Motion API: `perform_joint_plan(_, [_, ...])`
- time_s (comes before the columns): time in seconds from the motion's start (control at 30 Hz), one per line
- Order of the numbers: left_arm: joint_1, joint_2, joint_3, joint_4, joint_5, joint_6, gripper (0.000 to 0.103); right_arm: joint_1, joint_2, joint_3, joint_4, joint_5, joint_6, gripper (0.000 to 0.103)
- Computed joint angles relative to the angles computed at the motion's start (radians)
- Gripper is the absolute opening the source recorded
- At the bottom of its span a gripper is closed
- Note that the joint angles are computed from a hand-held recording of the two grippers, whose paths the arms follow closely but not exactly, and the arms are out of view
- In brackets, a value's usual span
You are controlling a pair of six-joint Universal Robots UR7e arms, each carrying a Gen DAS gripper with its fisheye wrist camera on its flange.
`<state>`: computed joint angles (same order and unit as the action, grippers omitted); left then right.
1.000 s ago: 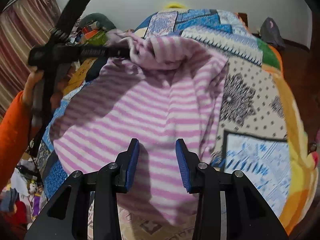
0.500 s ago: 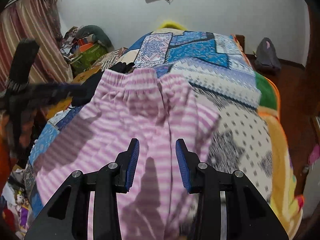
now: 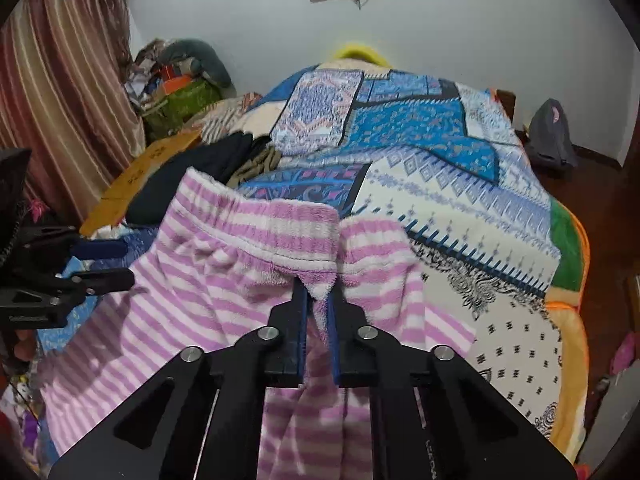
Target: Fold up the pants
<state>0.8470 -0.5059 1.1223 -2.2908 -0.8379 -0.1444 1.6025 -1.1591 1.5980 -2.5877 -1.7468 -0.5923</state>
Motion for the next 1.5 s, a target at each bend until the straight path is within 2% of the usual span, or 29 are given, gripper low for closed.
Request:
perform_joint_plan(0.1, [0.000, 0.009, -0.013, -0.026, 0.015, 0.003, 0.058, 0.010, -0.021, 0.001, -0.046, 0.010, -0.019, 0.005])
perform_joint_plan(0.3, [0.005, 0.047, -0.079, -0.031, 0.021, 0.014, 0.058, 0.033, 0.006, -0.070, -0.089, -0.025, -0.056, 0.005])
perform_joint_plan(0.47, [0.015, 0.084, -0.141, -0.001, 0.041, 0.018, 0.058, 0.010, 0.057, -0.131, -0.003, -0.120, -0.001, 0.005])
perform_joint_plan(0.57, [0.024, 0.093, -0.162, 0.010, 0.039, 0.019, 0.058, -0.006, 0.032, -0.097, 0.004, -0.120, 0.008, 0.007])
perform_joint_plan(0.67, [0.036, 0.105, -0.200, 0.032, 0.008, 0.012, 0.058, -0.011, -0.007, -0.062, -0.002, -0.102, 0.007, 0.019])
perform_joint_plan(0.73, [0.047, 0.117, -0.237, 0.056, -0.043, -0.007, 0.058, -0.015, -0.028, -0.051, 0.018, -0.071, 0.008, 0.038])
perform_joint_plan(0.77, [0.051, 0.127, -0.259, 0.065, -0.065, -0.010, 0.058, -0.020, -0.045, -0.039, 0.033, -0.038, 0.009, 0.040])
perform_joint_plan(0.83, [0.058, 0.154, -0.308, 0.084, -0.088, -0.001, 0.056, -0.026, -0.060, -0.021, 0.046, -0.015, 0.017, 0.041])
perform_joint_plan(0.93, [0.065, 0.213, -0.405, 0.149, -0.086, -0.003, 0.049, -0.033, -0.064, -0.003, 0.071, -0.018, 0.024, 0.041])
perform_joint_plan(0.97, [0.066, 0.229, -0.430, 0.165, -0.077, -0.003, 0.039, -0.034, -0.062, 0.005, 0.078, -0.030, 0.024, 0.041])
perform_joint_plan(1.0, [0.067, 0.247, -0.457, 0.183, -0.068, -0.001, 0.025, -0.035, -0.058, 0.009, 0.082, -0.042, 0.022, 0.041])
perform_joint_plan(1.1, [0.062, 0.279, -0.492, 0.176, -0.024, 0.033, 0.017, -0.036, -0.047, 0.034, 0.061, -0.090, 0.001, 0.040])
perform_joint_plan(1.13, [0.058, 0.285, -0.493, 0.161, -0.004, 0.055, 0.016, -0.037, -0.044, 0.043, 0.052, -0.104, -0.017, 0.030])
perform_joint_plan(1.17, [0.055, 0.288, -0.494, 0.152, 0.014, 0.068, 0.015, -0.038, -0.045, 0.050, 0.043, -0.110, -0.034, 0.026])
perform_joint_plan(1.27, [0.051, 0.313, -0.524, 0.155, 0.068, 0.106, 0.015, -0.045, -0.060, 0.073, 0.004, -0.116, -0.059, 0.023])
perform_joint_plan(1.3, [0.048, 0.326, -0.538, 0.157, 0.102, 0.121, 0.012, -0.048, -0.066, 0.077, -0.004, -0.118, -0.057, 0.023])
perform_joint_plan(1.37, [0.043, 0.353, -0.574, 0.167, 0.205, 0.137, 0.011, -0.058, -0.080, 0.075, 0.004, -0.116, -0.031, 0.023])
perform_joint_plan(1.4, [0.045, 0.355, -0.588, 0.185, 0.213, 0.128, 0.011, -0.059, -0.086, 0.074, 0.011, -0.124, -0.018, 0.024])
perform_joint_plan(1.5, [0.053, 0.285, -0.526, 0.198, 0.139, 0.071, 0.011, -0.050, -0.112, 0.080, 0.033, -0.150, -0.011, 0.024])
